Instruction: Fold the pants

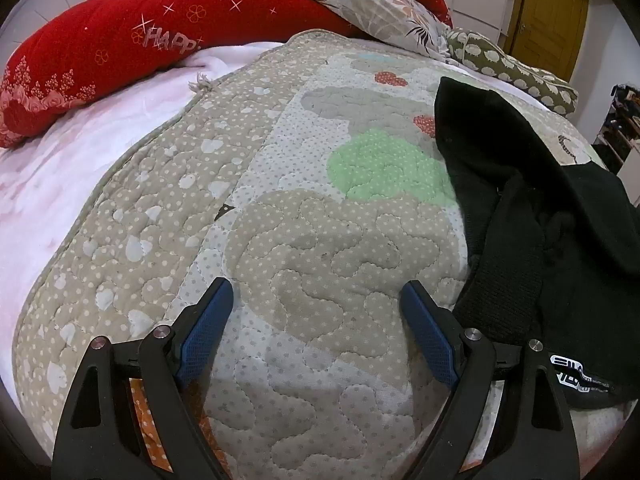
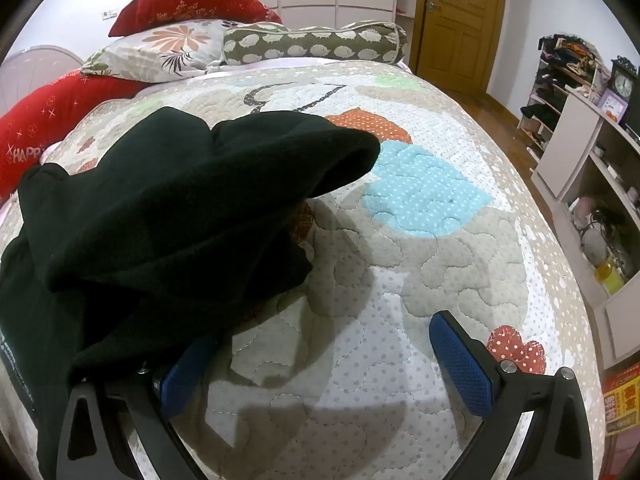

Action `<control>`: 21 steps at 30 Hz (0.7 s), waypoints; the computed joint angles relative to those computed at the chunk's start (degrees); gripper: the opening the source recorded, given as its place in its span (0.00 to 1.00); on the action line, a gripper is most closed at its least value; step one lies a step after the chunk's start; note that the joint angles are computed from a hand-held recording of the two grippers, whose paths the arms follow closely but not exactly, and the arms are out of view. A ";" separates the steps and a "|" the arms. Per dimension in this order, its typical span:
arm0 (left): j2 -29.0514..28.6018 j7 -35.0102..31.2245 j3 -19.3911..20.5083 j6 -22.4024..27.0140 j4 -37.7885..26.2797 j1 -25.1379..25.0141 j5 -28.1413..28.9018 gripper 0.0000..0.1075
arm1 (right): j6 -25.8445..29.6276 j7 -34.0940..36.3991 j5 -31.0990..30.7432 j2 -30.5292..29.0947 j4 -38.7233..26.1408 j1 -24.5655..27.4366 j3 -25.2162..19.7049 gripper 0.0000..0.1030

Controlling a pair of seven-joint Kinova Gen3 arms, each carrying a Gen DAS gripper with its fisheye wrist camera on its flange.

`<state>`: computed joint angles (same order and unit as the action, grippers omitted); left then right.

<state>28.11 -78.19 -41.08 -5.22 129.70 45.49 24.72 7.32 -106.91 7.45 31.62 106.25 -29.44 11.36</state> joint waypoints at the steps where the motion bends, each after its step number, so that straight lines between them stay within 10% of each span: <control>1: 0.00 -0.02 0.00 0.00 0.00 0.00 0.02 0.81 | -0.11 0.00 -0.01 0.00 0.05 -0.05 0.06 1.00; 21: -0.24 -1.07 0.78 -0.37 0.11 -0.64 1.04 0.81 | -0.10 0.27 -0.29 0.00 0.04 0.00 0.03 1.00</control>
<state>27.87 -79.27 -40.30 -5.59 129.81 44.84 25.75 7.22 -106.64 7.16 31.61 106.29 -29.44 11.38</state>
